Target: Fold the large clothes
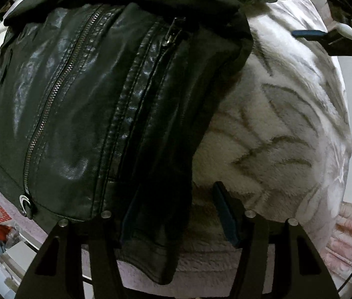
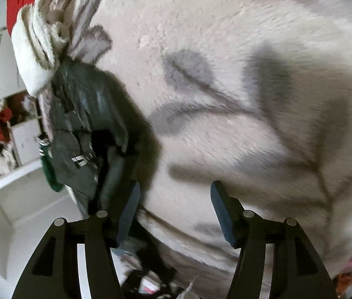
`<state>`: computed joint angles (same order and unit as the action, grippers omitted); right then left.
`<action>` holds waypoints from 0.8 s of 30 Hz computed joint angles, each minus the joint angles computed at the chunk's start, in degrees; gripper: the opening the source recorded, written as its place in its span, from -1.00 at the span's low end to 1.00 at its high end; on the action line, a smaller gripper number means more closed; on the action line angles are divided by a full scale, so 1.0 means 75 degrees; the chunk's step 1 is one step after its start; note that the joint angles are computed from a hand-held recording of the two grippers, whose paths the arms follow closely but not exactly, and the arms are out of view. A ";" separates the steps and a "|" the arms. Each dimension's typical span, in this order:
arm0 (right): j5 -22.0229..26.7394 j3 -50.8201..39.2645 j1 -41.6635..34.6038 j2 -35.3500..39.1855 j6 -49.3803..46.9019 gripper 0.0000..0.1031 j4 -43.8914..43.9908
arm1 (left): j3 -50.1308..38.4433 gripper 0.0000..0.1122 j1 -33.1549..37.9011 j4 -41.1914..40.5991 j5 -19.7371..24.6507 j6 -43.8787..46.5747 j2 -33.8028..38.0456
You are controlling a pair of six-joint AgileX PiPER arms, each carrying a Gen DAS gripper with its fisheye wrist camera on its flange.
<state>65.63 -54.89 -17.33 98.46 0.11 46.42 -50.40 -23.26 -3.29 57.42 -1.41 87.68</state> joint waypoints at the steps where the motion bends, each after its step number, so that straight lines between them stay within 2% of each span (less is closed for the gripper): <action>1: -0.0087 0.0041 0.0003 0.0099 -0.0144 0.19 0.0263 | 0.0002 -0.34 0.0054 0.0112 -0.0030 -0.0095 0.0003; 2: -0.0164 0.0041 0.0058 0.0233 -0.0258 0.19 0.0519 | -0.0047 -0.57 0.0207 0.0183 0.0038 -0.0054 -0.0025; 5: -0.0440 0.0104 0.0154 0.0578 -0.0622 0.23 0.1259 | -0.0122 -0.86 0.0859 -0.0076 -0.0011 0.0427 -0.0030; 7: -0.0593 0.0130 0.0218 0.0837 -0.0860 0.23 0.1807 | -0.0274 -0.89 0.1265 -0.0271 0.0018 0.0838 0.0164; 10: -0.0732 -0.0011 0.0510 0.1225 -0.1048 0.23 0.2399 | -0.0460 -0.90 0.1316 -0.0246 0.0073 0.0982 0.0224; 12: -0.0930 -0.0222 0.0782 0.1348 -0.0656 0.23 0.2304 | -0.0478 -0.90 0.1447 -0.0285 0.0092 0.1183 0.0198; 13: -0.1037 -0.0244 0.0852 0.1363 -0.0566 0.15 0.2367 | -0.0479 -0.90 0.1510 -0.0292 0.0091 0.1271 0.0173; 14: -0.1135 -0.0294 0.0942 0.1363 -0.0526 -0.19 0.2414 | -0.0503 -0.91 0.1597 -0.0332 0.0113 0.1391 0.0160; 17: -0.1421 -0.0758 0.1367 0.1277 0.0069 -0.67 0.1950 | -0.0767 -0.92 0.1574 -0.0369 0.0388 0.1333 0.0053; 20: -0.1525 -0.1367 0.1832 0.1070 0.1128 -0.78 0.0981 | -0.1075 -0.92 0.1942 -0.0501 0.0659 0.1720 -0.0053; 24: -0.1225 -0.2062 0.2074 0.0705 0.2012 -0.85 0.0285 | -0.1646 -0.94 0.2508 -0.0820 0.1207 0.2338 -0.0181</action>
<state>56.44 -70.36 -1.78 103.74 15.20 48.56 -62.74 -4.45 -9.44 66.47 16.13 86.32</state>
